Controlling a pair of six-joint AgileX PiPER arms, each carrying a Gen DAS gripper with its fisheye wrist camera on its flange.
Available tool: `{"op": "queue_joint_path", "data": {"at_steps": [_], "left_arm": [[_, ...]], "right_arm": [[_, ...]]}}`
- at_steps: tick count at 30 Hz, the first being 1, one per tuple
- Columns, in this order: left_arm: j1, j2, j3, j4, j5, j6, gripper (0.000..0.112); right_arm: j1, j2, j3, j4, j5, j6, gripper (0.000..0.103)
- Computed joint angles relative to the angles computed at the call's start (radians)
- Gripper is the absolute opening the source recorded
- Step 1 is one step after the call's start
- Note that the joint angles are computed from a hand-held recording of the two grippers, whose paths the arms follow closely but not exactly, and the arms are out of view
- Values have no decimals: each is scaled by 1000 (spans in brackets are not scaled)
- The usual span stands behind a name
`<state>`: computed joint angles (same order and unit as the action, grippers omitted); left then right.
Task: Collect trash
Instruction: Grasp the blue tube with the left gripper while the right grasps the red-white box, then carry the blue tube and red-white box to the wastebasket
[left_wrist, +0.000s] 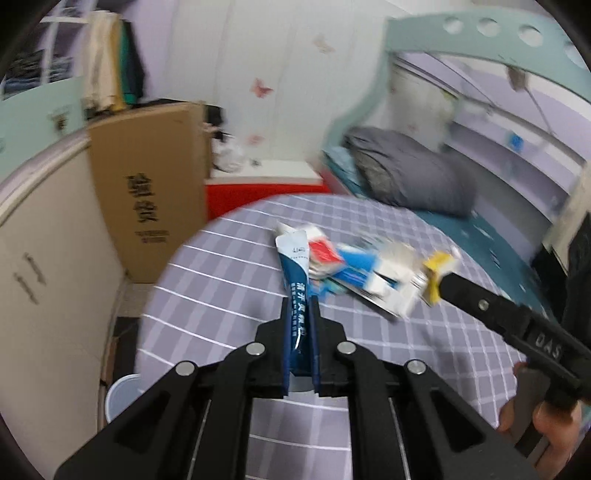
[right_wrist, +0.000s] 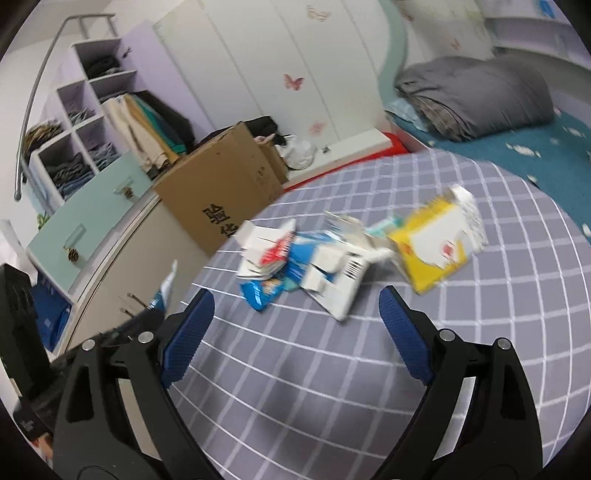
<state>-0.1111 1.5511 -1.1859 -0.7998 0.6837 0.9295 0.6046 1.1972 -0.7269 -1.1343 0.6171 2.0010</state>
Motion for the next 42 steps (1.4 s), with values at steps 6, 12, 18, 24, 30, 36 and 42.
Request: {"op": "queue_joint_path", "data": {"at_steps": [6, 12, 18, 24, 30, 36, 42], "left_arm": [[40, 120, -164, 155, -47, -225, 8], [69, 253, -329, 226, -24, -332, 8], [74, 349, -444, 264, 8, -381, 8], [94, 392, -484, 233, 36, -360, 8], [129, 381, -460, 185, 58, -302, 8], [197, 326, -402, 134, 70, -244, 8], [302, 267, -353, 73, 113, -174, 8]], "right_arm": [[-105, 237, -298, 260, -40, -464, 92], [-198, 581, -720, 612, 125, -969, 94], [-289, 852, -1083, 798, 340, -1210, 94], [-346, 965, -1253, 908, 431, -1347, 92], [-328, 980, -1283, 920, 425, -1405, 65], [-246, 851, -1160, 875, 314, -1342, 65], [-127, 807, -1176, 877, 296, -1322, 65]]}}
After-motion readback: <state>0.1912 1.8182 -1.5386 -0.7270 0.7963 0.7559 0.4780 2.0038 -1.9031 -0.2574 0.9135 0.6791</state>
